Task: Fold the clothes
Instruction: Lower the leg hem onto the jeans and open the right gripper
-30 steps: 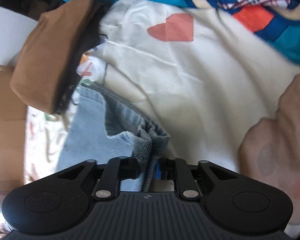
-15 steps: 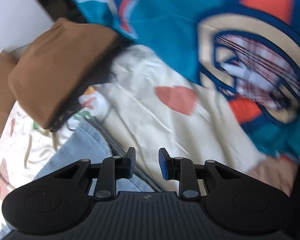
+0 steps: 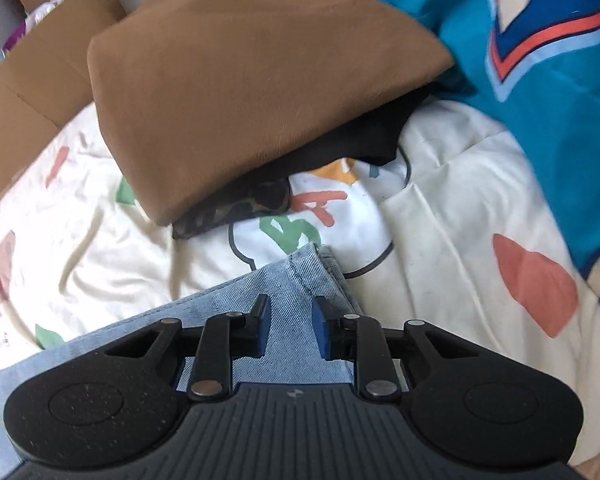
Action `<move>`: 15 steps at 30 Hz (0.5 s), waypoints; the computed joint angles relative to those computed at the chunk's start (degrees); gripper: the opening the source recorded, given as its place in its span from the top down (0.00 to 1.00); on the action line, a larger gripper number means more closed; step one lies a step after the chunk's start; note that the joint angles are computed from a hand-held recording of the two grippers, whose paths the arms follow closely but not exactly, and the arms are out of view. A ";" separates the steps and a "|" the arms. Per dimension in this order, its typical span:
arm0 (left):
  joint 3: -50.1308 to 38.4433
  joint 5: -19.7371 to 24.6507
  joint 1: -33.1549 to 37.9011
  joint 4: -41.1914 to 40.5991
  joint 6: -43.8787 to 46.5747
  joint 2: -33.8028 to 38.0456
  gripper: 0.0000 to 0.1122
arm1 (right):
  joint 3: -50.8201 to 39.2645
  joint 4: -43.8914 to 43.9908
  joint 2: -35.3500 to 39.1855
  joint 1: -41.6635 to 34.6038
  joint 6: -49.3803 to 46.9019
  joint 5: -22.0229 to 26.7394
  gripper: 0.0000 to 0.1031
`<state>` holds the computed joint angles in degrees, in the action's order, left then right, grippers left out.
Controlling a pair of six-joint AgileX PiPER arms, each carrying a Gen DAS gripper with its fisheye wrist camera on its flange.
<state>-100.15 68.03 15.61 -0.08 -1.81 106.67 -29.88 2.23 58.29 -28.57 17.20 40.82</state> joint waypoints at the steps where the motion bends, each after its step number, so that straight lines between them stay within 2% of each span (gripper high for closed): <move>1: -0.49 -0.10 0.20 0.06 0.39 0.41 0.60 | 0.40 -0.89 0.79 0.17 0.43 -1.17 0.75; 6: -1.04 -1.73 1.12 1.03 1.91 1.15 0.60 | 1.19 -4.10 4.62 0.73 1.34 -5.42 0.76; 15: 0.32 -8.04 2.79 3.22 -0.04 1.69 0.60 | 1.42 -9.05 8.83 2.83 7.85 -8.89 0.77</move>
